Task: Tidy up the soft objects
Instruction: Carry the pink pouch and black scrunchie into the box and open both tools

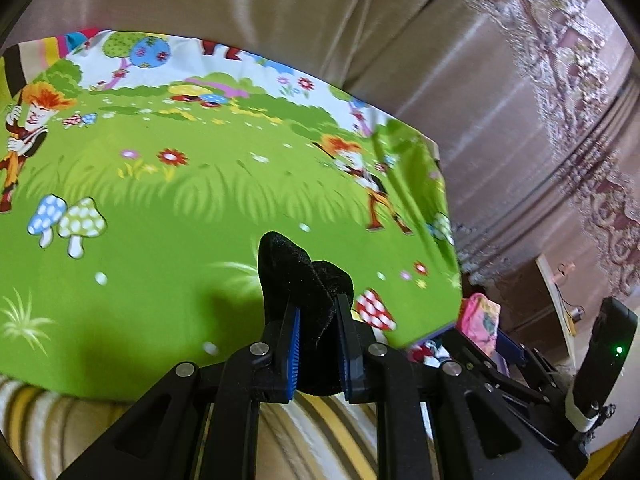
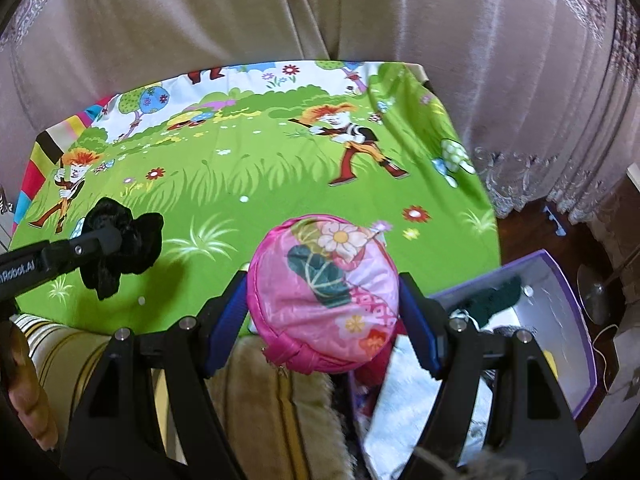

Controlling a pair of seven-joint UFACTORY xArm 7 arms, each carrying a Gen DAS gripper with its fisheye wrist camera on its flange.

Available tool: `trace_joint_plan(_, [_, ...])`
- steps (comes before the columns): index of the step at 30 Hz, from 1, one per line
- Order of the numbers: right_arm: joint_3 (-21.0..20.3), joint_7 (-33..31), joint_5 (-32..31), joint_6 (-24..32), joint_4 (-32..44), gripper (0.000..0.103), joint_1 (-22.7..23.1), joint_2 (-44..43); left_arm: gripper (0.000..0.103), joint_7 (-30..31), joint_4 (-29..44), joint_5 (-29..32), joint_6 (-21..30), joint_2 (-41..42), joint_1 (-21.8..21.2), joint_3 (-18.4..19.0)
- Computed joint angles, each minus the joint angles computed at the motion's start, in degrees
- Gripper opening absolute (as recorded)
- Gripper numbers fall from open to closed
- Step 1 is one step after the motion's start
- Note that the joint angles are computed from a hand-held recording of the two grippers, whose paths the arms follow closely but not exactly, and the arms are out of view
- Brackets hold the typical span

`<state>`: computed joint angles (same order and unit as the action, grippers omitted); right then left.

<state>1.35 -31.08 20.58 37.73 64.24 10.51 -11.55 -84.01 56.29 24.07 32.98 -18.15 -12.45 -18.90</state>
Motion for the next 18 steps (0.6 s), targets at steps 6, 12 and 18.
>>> trace_joint_plan(6, [-2.6,-2.3,0.6,1.3,-1.8,0.075,-1.8,-3.2,0.016,-1.6,5.7,3.4,-0.2,4.5,-1.8,-2.6])
trace_joint_plan(12, [-5.3,-2.6,-2.1,1.1,-2.9,0.075,-5.9,-5.5,0.016,0.2,16.2,6.9,-0.7,14.7,-7.7,-2.6])
trace_joint_plan(18, [-7.8,-2.7,-3.9,-0.3,-2.8,0.076,-9.9,-5.6,0.017,3.6,26.8,8.6,1.6,24.1,-14.1,-0.7])
